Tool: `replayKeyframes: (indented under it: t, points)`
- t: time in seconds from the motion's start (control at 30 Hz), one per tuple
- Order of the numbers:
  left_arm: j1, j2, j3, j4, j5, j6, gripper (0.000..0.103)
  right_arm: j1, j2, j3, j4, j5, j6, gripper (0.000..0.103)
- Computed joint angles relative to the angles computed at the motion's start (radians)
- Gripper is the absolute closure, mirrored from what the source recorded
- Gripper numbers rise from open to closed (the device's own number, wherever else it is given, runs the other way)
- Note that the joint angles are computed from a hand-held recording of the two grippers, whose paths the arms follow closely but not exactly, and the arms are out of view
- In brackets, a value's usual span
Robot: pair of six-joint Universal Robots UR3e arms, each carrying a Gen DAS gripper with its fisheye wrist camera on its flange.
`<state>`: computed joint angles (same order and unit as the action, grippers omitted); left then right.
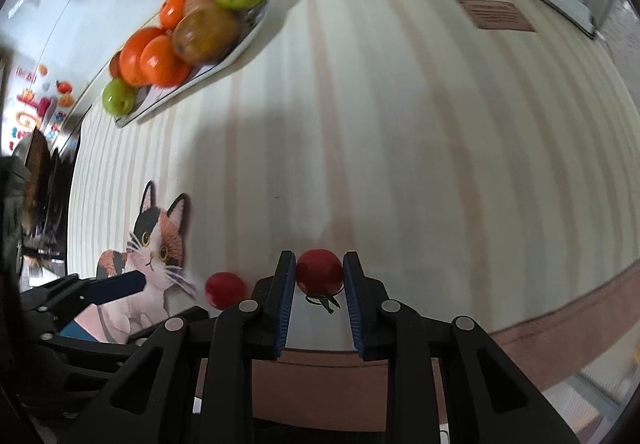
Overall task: Organize fruits
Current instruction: 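Grasp a red cherry tomato with the left gripper while the right gripper grasps the other tomato, then carry both cherry tomatoes onto the plate and open both grippers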
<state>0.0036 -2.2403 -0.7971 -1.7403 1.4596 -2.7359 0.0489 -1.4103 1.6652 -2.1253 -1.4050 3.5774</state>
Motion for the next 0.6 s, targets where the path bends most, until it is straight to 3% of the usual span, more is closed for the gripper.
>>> replayKeyframes:
  t: [0.23,0.27,0.3,0.4,0.6]
  points:
    - [-0.063,-0.088,0.091,-0.009,-0.014,-0.017,0.046,-0.036,-0.071,0.078,0.0,-0.001,0.01,0.076]
    - [-0.071,-0.094,0.094,-0.003,-0.016,-0.016,0.051,-0.04,-0.077,0.085,-0.001,0.001,0.014,0.076]
    - [-0.076,-0.097,0.093,0.003,-0.016,-0.016,0.062,-0.043,-0.084,0.093,-0.001,0.0,0.015,0.076]
    - [-0.093,-0.157,0.181,-0.025,-0.021,-0.017,0.075,-0.047,-0.098,0.102,0.003,-0.002,0.019,0.076]
    - [-0.081,-0.173,0.188,0.007,-0.065,-0.058,0.076,-0.038,-0.08,0.052,0.018,-0.009,0.016,0.076]
